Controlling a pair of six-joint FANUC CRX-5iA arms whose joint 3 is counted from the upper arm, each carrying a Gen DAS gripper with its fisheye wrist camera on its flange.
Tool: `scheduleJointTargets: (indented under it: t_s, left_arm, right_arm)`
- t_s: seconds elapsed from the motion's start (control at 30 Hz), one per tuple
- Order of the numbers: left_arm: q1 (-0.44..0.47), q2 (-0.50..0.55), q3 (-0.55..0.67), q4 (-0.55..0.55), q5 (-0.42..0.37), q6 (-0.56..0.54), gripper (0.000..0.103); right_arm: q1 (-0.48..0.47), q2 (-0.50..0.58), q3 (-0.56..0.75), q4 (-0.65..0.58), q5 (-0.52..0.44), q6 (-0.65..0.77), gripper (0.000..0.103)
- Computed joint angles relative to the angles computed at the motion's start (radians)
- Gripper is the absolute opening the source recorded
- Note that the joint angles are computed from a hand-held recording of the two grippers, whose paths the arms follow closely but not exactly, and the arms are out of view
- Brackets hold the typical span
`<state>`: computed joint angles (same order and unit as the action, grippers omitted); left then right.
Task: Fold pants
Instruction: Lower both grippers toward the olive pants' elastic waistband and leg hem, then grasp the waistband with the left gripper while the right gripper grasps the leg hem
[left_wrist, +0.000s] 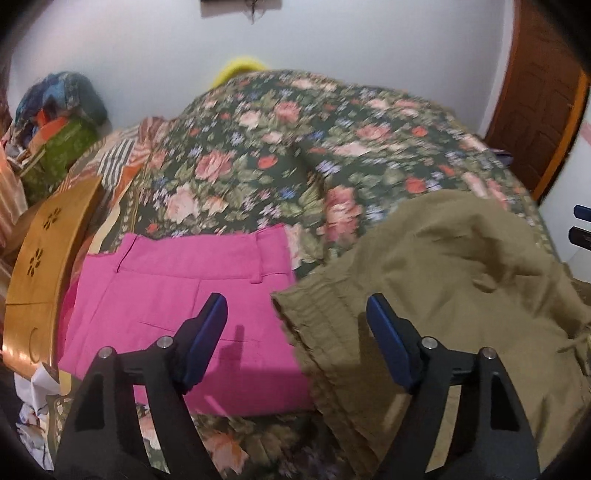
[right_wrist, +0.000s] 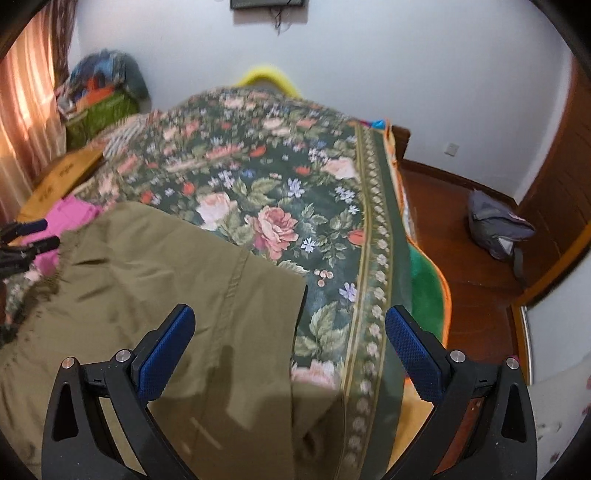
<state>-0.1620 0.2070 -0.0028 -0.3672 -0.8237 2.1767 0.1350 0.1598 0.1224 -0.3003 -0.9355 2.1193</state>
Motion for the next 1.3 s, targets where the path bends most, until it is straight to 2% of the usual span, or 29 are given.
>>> scheduleJointTargets:
  t_s: [0.07,0.23,0.33,0.4,0.47,0.53,0.6,0.63,0.67,0.7,0.73,0.8,0.83,0.9,0.97,1.2,1.3]
  left_arm:
    - [0.018,0.017,0.004,0.029,-0.001,-0.021,0.072]
    - [0.058,0.036,-0.018,0.12,0.059,-0.101,0.069]
    - [0.067,0.035,-0.039,0.164,0.089,-0.15,0.059]
    - [0.073,0.032,-0.056,0.201,0.109,-0.184,0.049]
    - [0.074,0.031,-0.059,0.212,0.109,-0.19,0.047]
    - [0.077,0.028,-0.066,0.231,0.115,-0.206,0.043]
    - [0.073,0.024,-0.06,0.211,0.103,-0.189,0.036]
    - [0.072,0.021,-0.06,0.209,0.101,-0.191,0.034]
    - [0.071,0.017,-0.062,0.205,0.1,-0.19,0.03]
    - [0.067,0.012,-0.06,0.194,0.094,-0.182,0.028]
    - [0.065,0.005,-0.064,0.192,0.094,-0.182,0.026]
    - [0.063,-0.01,-0.071,0.186,0.097,-0.178,0.021]
    - [0.065,-0.017,-0.077,0.191,0.1,-0.184,0.016]
    - [0.064,-0.034,-0.084,0.189,0.102,-0.182,0.011]
    - [0.063,-0.047,-0.086,0.19,0.101,-0.184,0.0]
    - [0.079,-0.12,-0.098,0.21,0.125,-0.2,0.0]
    - [0.067,-0.132,-0.057,0.15,0.091,-0.165,0.0]
  right_arm:
    - [-0.005,0.052,0.053,-0.01,-0.046,-0.003,0.102]
    - [-0.006,0.167,0.176,-0.022,-0.162,-0.028,0.101]
    - [0.005,0.217,0.218,0.003,-0.201,-0.054,0.096]
    - [0.01,0.244,0.239,0.009,-0.233,-0.053,0.08]
    - [0.008,0.27,0.263,-0.01,-0.278,-0.046,0.071]
    - [0.012,0.256,0.237,-0.012,-0.248,-0.045,0.068]
    - [0.001,0.246,0.234,-0.049,-0.247,-0.011,0.047]
    - [-0.002,0.243,0.235,-0.057,-0.247,-0.013,0.042]
    - [0.0,0.238,0.229,-0.048,-0.238,-0.023,0.033]
    - [0.003,0.236,0.226,-0.039,-0.231,-0.029,0.026]
    - [0.002,0.24,0.234,-0.04,-0.235,-0.031,0.025]
    - [-0.006,0.24,0.242,-0.055,-0.24,-0.031,0.012]
    - [-0.008,0.236,0.243,-0.062,-0.237,-0.029,0.008]
    - [-0.015,0.22,0.238,-0.079,-0.223,-0.021,0.007]
    - [-0.019,0.202,0.231,-0.094,-0.203,-0.01,0.007]
    - [-0.017,0.152,0.249,-0.124,-0.153,-0.033,0.006]
    - [-0.013,0.145,0.277,-0.139,-0.147,-0.052,0.005]
